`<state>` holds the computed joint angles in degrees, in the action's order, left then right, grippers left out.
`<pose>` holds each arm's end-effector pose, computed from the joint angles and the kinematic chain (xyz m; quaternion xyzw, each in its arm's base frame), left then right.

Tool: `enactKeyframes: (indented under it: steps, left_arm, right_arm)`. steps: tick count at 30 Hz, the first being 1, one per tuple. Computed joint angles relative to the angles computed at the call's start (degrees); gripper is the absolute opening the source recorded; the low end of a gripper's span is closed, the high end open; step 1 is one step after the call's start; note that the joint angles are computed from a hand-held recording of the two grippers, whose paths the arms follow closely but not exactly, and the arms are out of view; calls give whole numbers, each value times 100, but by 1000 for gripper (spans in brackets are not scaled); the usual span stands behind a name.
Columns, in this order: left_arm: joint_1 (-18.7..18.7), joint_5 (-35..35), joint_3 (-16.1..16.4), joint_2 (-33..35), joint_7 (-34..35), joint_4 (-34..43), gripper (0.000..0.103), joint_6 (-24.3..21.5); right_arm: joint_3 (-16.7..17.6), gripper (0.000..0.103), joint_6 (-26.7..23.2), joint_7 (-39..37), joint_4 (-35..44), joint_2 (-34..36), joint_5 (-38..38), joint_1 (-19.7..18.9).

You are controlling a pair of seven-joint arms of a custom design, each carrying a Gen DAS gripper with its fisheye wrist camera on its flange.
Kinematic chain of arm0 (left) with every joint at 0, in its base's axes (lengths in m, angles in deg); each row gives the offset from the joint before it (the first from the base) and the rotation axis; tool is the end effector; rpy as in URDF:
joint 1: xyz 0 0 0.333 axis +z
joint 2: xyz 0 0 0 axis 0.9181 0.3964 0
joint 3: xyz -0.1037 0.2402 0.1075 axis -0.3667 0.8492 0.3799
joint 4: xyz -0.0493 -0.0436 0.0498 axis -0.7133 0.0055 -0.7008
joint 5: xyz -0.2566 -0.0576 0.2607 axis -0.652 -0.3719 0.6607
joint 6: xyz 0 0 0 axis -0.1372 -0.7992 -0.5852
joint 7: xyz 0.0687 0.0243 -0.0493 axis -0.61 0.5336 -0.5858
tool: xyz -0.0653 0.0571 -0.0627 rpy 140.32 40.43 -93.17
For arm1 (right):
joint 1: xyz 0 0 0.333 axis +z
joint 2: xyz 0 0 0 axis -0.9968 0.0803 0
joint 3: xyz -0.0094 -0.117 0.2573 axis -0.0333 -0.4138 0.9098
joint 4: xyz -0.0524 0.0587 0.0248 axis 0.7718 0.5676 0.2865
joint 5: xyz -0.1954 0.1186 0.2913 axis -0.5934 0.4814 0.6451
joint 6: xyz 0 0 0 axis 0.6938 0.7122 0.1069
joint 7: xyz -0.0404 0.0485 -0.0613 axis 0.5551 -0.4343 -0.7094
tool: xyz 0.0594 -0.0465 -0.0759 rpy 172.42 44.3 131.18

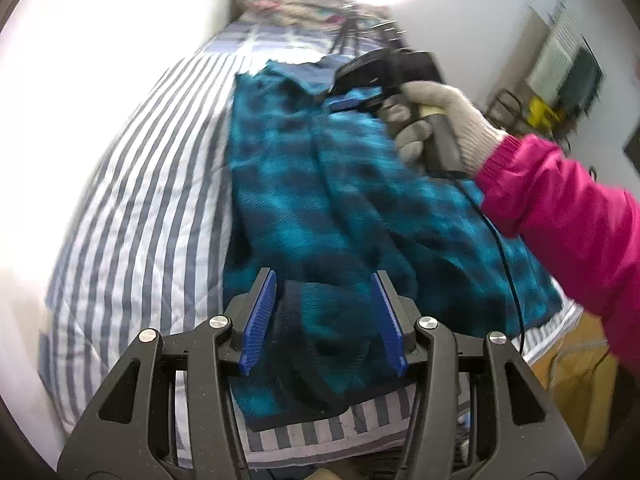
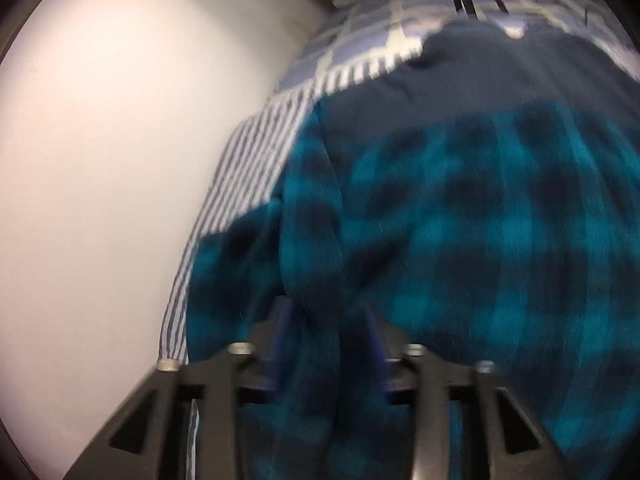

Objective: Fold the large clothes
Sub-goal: 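Lift the held sleeve with the left tool and fold it across the shirt body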

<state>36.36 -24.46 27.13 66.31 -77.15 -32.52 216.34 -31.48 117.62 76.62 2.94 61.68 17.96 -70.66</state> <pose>0.3497 -0.4491 0.5076 -0.7264 0.6016 -0.2964 0.1502 0.6611 0.3057 0.4770 -0.7853 0.4988 0.1227 0.3457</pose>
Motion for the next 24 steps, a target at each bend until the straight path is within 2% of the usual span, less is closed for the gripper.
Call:
enactKeyframes:
  steps: [2, 3, 4, 5, 6, 7, 8, 9, 10, 12, 15, 17, 18, 20, 21, 23, 24]
  left_arm:
    - [7, -150, 4, -41, -104, -117, 51, -6]
    - [-6, -175, -15, -69, -157, -157, 50, -40]
    - [-12, -189, -30, -84, -254, -200, 51, -47]
    - [-16, -196, -44, -104, -388, -247, 51, -35]
    - [-20, -212, -55, -158, -482, -304, 50, -24]
    - [-19, -228, -68, -254, -621, -404, 50, -7]
    - [-13, -249, -89, -359, -734, -499, 50, -16]
    - [-10, -279, -119, -480, -822, -602, 50, -27]
    - [10, -332, -132, -590, -849, -700, 50, -16]
    - [58, -439, -166, -807, -892, -926, 50, 68]
    - [153, -633, -204, -1025, -936, -1212, 50, 347]
    - [200, -793, -209, -1053, -843, -1343, 50, 646]
    - [224, -839, -231, -1042, -819, -1359, 50, 751]
    - [272, -943, -208, -891, -709, -1426, 50, 1288]
    - [284, -1014, -200, -800, -625, -1411, 49, 1422]
    - [294, -998, -228, -635, -502, -1321, 14, 1600]
    - [280, -973, -248, -555, -442, -1229, 5, 1609]
  right_arm:
    - [-32, 39, -154, 58, 480, 252, -220, 143]
    - [-57, 33, -345, 82, 808, 436, -380, 231]
    - [-103, 15, -459, 55, 986, 531, -563, 319]
    - [-325, 11, -527, 103, 1147, 601, -1053, 562]
    - [-587, 13, -621, 260, 1316, 685, -1592, 816]
    - [-707, 14, -700, 359, 1408, 734, -1947, 947]
    - [-706, 14, -676, 341, 1301, 654, -2061, 958]
    - [-682, 17, -526, 366, 994, 442, -2082, 919]
    - [-684, 27, -310, 428, 577, 164, -2115, 887]
    - [-580, 30, -83, 376, -49, -338, -2041, 750]
    - [-270, 32, 65, -95, -1059, -1212, -1395, 364]
    - [-110, 41, -15, -625, -1839, -1846, -669, 65]
    - [-98, 43, -76, -907, -2238, -2179, -344, -27]
    - [-181, 44, -213, -1328, -2845, -2705, 35, -55]
    - [-350, 44, -207, -1472, -2989, -2802, 141, 55]
    - [-387, 44, -515, -1700, -3503, -3279, 201, -1]
    - [-432, 44, -467, -1721, -3531, -3259, 178, 72]
